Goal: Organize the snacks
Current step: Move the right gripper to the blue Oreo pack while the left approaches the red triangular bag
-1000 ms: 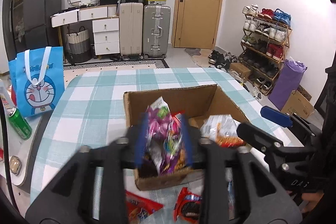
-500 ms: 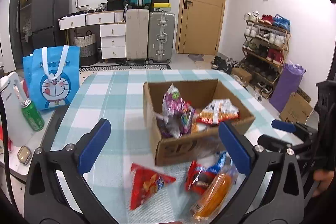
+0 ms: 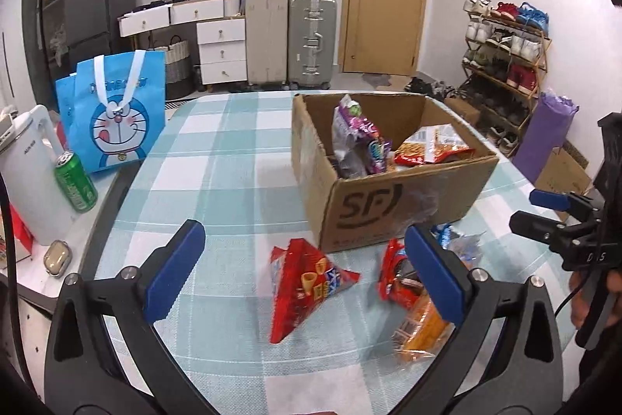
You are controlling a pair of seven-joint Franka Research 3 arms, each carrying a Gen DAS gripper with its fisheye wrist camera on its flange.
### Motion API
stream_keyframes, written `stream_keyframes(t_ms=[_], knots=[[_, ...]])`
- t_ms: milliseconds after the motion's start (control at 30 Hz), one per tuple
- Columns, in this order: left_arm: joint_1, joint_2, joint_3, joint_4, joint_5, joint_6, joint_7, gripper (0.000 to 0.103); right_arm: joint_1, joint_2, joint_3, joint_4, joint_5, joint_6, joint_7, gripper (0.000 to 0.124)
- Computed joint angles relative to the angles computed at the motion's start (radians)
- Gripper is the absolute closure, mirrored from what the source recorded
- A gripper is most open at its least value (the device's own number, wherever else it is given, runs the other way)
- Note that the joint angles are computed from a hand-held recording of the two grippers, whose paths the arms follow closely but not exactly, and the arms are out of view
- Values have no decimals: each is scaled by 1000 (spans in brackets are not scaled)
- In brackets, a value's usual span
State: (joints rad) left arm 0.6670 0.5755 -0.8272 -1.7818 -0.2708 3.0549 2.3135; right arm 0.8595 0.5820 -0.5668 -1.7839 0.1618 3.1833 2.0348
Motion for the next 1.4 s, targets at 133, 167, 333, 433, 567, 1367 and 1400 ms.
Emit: stream_keyframes(t_ms=[133,167,333,433,567,1367,1400], knots=[[-27,-6,31,1,16,-11,-9,0,-40,-5,43,8,-11,-20,-13,21],[-28,-6,31,-2,18,-3,-5,0,-46,-6,49,9,-16,-25,-13,21],[-84,-10,94,12,50,-4,-38,0,-75,6,74,31,-55,-64,6,21],[-116,-9,133,26,65,-15,-58,0,-83,24,78,58,-94,-103,31,21],[-139,-1,161,52,60,-39,-73,0,-99,45,89,92,-152,-153,61,21],[-271,34,314,134,43,-95,-96,0,-278,144,294,270,-299,-273,133,21],[-273,35,317,136,44,-96,-97,0,-283,144,298,270,-299,-274,130,21]])
